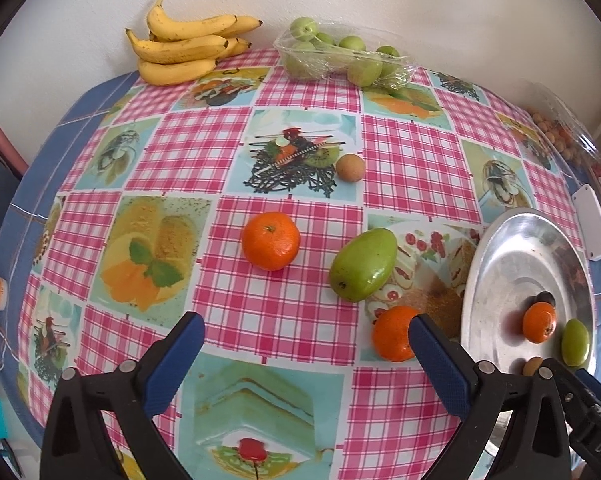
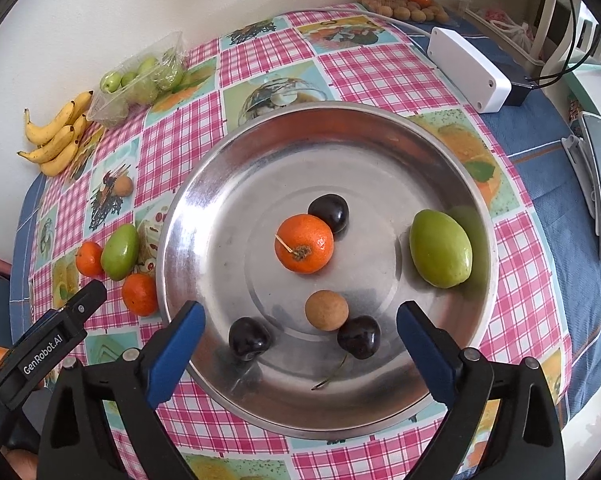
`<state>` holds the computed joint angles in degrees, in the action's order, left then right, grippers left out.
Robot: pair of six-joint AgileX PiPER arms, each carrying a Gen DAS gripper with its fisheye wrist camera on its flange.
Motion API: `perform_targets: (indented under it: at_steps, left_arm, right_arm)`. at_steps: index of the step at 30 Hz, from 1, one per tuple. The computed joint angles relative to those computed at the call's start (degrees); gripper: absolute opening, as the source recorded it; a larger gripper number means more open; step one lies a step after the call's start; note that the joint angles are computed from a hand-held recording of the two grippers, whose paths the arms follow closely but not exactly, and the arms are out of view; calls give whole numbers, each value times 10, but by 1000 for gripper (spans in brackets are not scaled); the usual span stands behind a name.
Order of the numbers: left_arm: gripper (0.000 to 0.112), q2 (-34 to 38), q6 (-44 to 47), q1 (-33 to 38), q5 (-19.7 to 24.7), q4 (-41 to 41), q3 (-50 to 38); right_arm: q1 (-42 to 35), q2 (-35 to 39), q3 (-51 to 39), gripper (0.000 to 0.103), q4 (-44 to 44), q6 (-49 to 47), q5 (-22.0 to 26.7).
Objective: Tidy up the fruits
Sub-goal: 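Withdraw both tools from the steel bowl toward the remaining oranges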
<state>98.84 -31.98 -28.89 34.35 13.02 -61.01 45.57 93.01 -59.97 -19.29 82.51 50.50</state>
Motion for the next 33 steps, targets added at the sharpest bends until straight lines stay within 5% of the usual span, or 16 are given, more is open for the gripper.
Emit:
perform_targets:
  at_steps: [33]
  left_arm:
    - [103,-25,45,32,-5,0,8]
  right_arm:
    - [27,12,-22,103,-34,20,4]
